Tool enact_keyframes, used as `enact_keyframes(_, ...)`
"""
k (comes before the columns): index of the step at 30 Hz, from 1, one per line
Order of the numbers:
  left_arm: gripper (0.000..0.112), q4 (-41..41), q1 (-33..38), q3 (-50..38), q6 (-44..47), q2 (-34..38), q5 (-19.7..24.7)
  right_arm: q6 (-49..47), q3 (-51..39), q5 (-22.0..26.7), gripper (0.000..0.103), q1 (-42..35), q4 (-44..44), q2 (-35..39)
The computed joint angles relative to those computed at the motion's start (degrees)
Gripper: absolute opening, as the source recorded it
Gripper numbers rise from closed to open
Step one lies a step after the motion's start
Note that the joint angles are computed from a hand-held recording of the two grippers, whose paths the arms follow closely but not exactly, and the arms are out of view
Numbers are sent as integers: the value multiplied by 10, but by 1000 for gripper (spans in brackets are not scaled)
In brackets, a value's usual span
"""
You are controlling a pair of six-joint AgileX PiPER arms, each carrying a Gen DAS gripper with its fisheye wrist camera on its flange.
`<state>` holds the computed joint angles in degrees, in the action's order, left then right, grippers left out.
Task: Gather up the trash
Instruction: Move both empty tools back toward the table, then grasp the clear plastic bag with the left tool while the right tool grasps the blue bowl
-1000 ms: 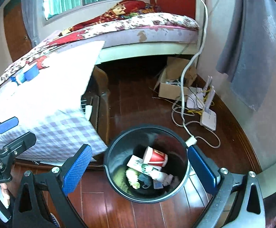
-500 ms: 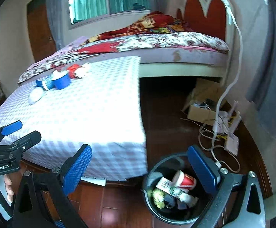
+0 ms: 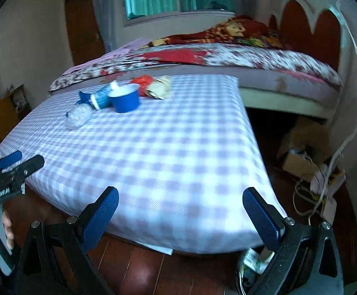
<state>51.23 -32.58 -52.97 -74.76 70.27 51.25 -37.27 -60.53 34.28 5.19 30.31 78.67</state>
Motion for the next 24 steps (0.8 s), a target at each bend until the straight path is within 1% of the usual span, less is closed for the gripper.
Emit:
enact_keyframes(1, 101, -1, 19, -3, 9, 2, -2, 14, -14, -2, 102, 18, -14, 9)
enact_keyframes(3, 100, -14, 64, -10, 37, 5, -20, 56, -54, 3, 102, 54, -50, 37)
enact_keyframes(5, 98, -29, 113, -20, 73, 15, -49, 100, -97, 8, 102, 87, -92, 67)
enact_keyframes(6, 97, -44, 142, -29, 102, 23, -69, 118, -126, 20, 102, 102, -108, 89)
enact_keyframes(7, 94, -55, 161, -35, 120, 31, -84, 129, -154, 32, 102, 113, -119, 109)
enact_keyframes(9, 92, -93, 205, -55, 172, 54, -119, 157, -218, 49, 102, 139, -146, 156)
enact_keyframes(10, 92, -104, 216, -65, 185, 66, -125, 164, -247, 58, 102, 149, -155, 177)
enact_keyframes(12, 92, -142, 249, -86, 225, 95, -155, 183, -304, 70, 102, 164, -182, 221)
enact_keyframes(14, 92, -184, 274, -109, 266, 122, -174, 192, -373, 96, 102, 173, -198, 274)
enact_keyframes(16, 89, -226, 292, -145, 310, 160, -183, 186, -431, 117, 102, 173, -186, 320)
enact_keyframes(18, 86, -282, 313, -179, 366, 196, -190, 201, -510, 156, 102, 178, -198, 376)
enact_keyframes(21, 80, -357, 338, -224, 439, 244, -185, 206, -600, 191, 102, 184, -202, 438)
enact_keyframes(23, 78, -392, 350, -249, 476, 270, -177, 211, -655, 216, 102, 190, -205, 473)
enact_keyframes(24, 74, -409, 354, -257, 493, 278, -174, 218, -696, 236, 102, 194, -210, 498)
